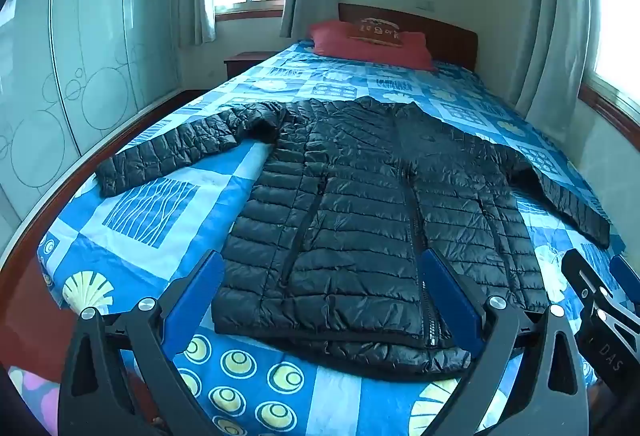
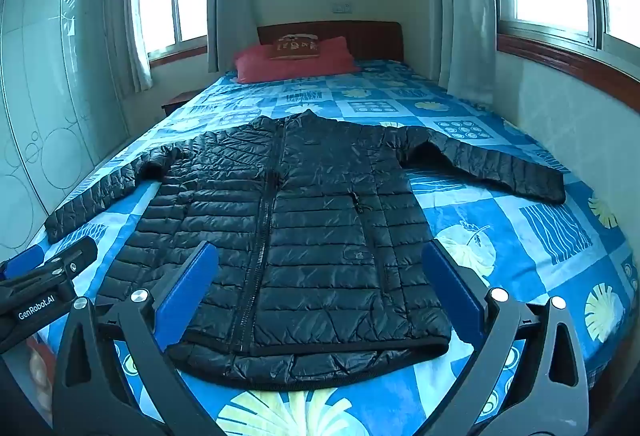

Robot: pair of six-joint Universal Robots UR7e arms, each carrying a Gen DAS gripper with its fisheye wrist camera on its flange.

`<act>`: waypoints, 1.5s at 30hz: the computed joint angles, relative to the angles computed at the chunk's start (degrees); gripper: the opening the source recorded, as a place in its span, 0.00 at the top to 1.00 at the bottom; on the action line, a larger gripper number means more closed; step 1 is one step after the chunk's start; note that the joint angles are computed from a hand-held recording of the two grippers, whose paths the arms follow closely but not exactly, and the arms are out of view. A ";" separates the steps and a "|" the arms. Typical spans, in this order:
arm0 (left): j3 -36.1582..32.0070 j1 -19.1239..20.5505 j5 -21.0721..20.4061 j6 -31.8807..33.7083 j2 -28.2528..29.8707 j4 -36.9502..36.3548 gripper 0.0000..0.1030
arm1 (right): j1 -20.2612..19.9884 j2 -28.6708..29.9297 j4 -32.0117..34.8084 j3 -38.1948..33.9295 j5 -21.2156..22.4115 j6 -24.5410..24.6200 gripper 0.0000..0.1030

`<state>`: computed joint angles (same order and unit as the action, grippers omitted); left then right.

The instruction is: Fold large clothes

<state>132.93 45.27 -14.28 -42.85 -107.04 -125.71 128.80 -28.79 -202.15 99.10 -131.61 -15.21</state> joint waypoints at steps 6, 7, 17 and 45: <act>-0.37 -2.06 0.80 -5.46 -1.83 8.42 0.05 | 0.25 -0.68 0.41 0.97 0.41 1.24 0.02; -0.19 -2.12 0.70 -5.90 -2.15 8.67 0.05 | 0.30 -1.06 0.34 1.29 0.53 1.29 0.02; -1.71 -4.06 0.60 -15.48 -3.84 20.07 0.05 | 0.85 -2.29 -1.67 3.17 0.96 1.83 0.02; -1.71 -5.57 -0.05 -22.45 -6.11 27.41 0.05 | 1.93 -2.59 -1.74 3.46 1.07 1.73 0.02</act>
<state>131.22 39.70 -14.33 -65.30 -113.16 -98.30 130.73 -31.38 -203.89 102.56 -130.54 -13.48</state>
